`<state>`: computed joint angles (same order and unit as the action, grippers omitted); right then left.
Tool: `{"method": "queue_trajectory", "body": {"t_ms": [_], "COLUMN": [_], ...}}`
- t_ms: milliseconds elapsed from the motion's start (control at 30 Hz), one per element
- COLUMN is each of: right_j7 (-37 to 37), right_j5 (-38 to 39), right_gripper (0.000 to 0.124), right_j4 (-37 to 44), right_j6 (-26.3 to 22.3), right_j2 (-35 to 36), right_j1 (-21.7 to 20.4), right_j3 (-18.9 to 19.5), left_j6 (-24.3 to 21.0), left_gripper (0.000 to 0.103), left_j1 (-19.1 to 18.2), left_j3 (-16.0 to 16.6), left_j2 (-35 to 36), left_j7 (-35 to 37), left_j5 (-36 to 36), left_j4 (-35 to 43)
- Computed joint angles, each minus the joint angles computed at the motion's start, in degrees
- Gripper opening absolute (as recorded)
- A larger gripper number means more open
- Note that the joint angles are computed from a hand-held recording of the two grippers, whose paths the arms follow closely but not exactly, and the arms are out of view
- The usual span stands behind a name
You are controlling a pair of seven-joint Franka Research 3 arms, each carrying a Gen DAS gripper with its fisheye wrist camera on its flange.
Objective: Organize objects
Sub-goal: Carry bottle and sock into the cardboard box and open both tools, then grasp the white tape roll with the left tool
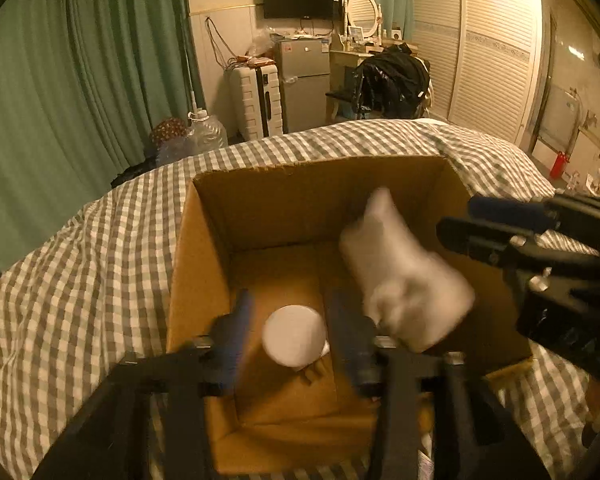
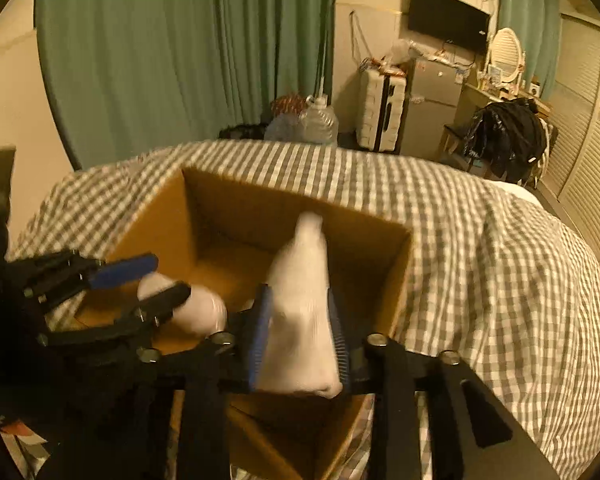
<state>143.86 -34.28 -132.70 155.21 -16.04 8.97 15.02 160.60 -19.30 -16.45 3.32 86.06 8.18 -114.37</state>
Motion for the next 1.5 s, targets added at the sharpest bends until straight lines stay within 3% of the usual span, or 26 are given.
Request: {"method": "queue_trajectory", "body": {"t_ms": [67, 300, 567, 867, 1200, 1300, 1500], "right_j7": [1.80, 1.31, -2.10, -5.41, -5.41, -4.54, -3.00], "right_j5": [-0.28, 1.92, 7.41, 12.41, 16.04, 16.90, 17.54], "right_gripper": [0.048, 0.056, 0.064, 0.084, 0.086, 0.086, 0.086], "right_j4": [-0.10, -2.03, -1.94, -0.68, -6.82, -9.57, -12.63], "right_j6": [-0.27, -4.74, -10.68, -16.56, -19.57, -18.29, -16.35], "right_j2": [-1.66, -13.20, -24.75, -32.68, -34.96, -32.32, -23.97], "right_j1": [-0.35, -0.71, -1.36, -1.35, 1.12, 2.43, 5.37], "right_j3": [0.68, 4.11, 8.79, 13.68, 17.36, 17.38, 15.05], "left_j6": [0.76, 1.66, 0.83, 0.93, 0.77, 1.34, 1.81], "left_gripper": [0.066, 0.094, 0.100, 0.103, 0.103, 0.103, 0.103], "left_j1": [0.04, -0.64, -1.88, -5.21, -4.33, -1.91, -3.51], "left_j3": [0.14, 1.36, 2.90, 6.02, 6.00, 3.76, 4.53], "left_j2": [-1.95, -11.99, -22.71, -33.22, -37.91, -36.16, -30.50], "left_j7": [-0.89, -2.06, -4.51, -4.79, -7.33, -10.67, -11.15], "left_j5": [0.30, -2.08, -1.19, -2.47, -1.16, 1.09, 1.86], "left_j4": [-1.37, -6.86, -11.73, -19.11, -28.67, -30.39, -31.91]}}
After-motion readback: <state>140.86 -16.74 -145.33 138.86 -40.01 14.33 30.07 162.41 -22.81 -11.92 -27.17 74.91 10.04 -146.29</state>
